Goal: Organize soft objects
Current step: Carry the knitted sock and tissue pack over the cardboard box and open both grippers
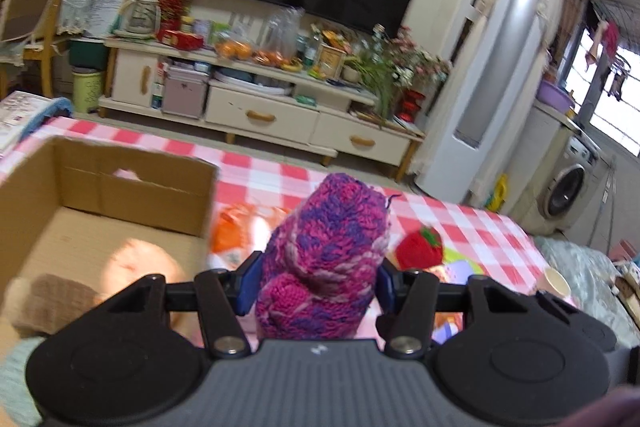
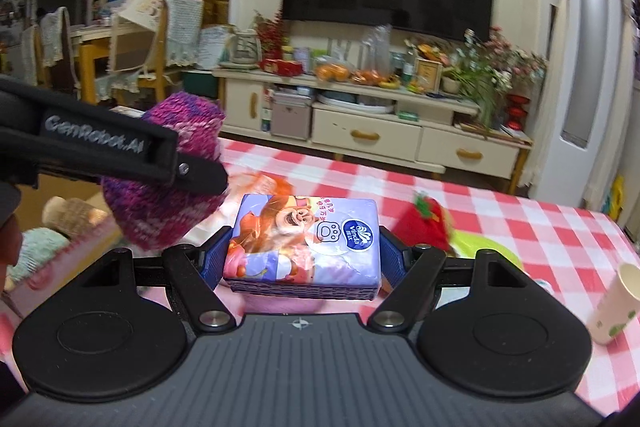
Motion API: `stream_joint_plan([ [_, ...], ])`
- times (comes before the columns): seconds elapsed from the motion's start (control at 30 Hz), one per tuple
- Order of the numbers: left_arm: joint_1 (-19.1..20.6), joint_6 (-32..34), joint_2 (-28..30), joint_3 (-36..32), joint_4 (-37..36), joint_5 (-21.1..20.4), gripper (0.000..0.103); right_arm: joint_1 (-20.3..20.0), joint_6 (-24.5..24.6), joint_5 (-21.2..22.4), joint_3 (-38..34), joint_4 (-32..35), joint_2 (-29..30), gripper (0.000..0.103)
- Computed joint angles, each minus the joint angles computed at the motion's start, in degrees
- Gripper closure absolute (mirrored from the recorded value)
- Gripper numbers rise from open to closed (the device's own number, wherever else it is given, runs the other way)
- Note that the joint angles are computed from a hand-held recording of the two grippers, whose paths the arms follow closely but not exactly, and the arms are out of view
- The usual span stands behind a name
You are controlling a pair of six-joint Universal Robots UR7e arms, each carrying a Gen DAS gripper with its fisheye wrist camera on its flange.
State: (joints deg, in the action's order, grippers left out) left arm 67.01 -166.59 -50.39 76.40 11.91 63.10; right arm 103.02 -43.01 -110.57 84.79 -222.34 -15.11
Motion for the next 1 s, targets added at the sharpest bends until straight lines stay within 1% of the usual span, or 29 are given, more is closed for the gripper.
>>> stream_joint_plan([
  [0.13,0.71,0.18,-1.42,0.27,-1.30,-1.85,0.048,0.79,-0.55,2.19,-0.27,1.82,0.17,0.011],
  [0.43,2.39,1.16,-3.64,0.26,-4.52,-8.64,0.048,2.55,-3.88,6.33,-1.66,6.27,1.21,0.011],
  [0.6,2.72,1.97,-3.56,-0.76,-5.65,-12.42,0.048,3.30,-4.92,7.36,-2.73,9.52,1.80,0.011],
  [0.77,2.71,4.99,-4.24,-0.04,-8.14,-14.51,0.047,3.23,-6.21,8.07,-2.56,11.94,1.70,0.011],
  [0.87,3.01,5.03,-4.67,0.02,-7.92,-14.88,0.044,3.43,-6.93,7.46,-2.92,12.60,2.12,0.010],
  [0.9,3.05,4.90,-4.65,-0.11,-7.77,-15.02,0.040,3.41,-6.75,7.47,-2.92,13.44,2.00,0.011],
  [0.93,3.09,5.24,-4.81,0.10,-8.08,-15.30,0.037,3.24,-6.61,7.92,-2.71,14.21,1.74,0.008],
  [0.97,3.03,5.85,-4.95,0.41,-8.79,-15.80,0.035,3.10,-6.65,8.18,-2.52,14.43,1.58,0.004],
  [1.0,2.92,6.45,-5.09,0.72,-9.53,-16.29,0.030,3.04,-6.93,8.02,-2.37,14.43,1.34,0.002],
])
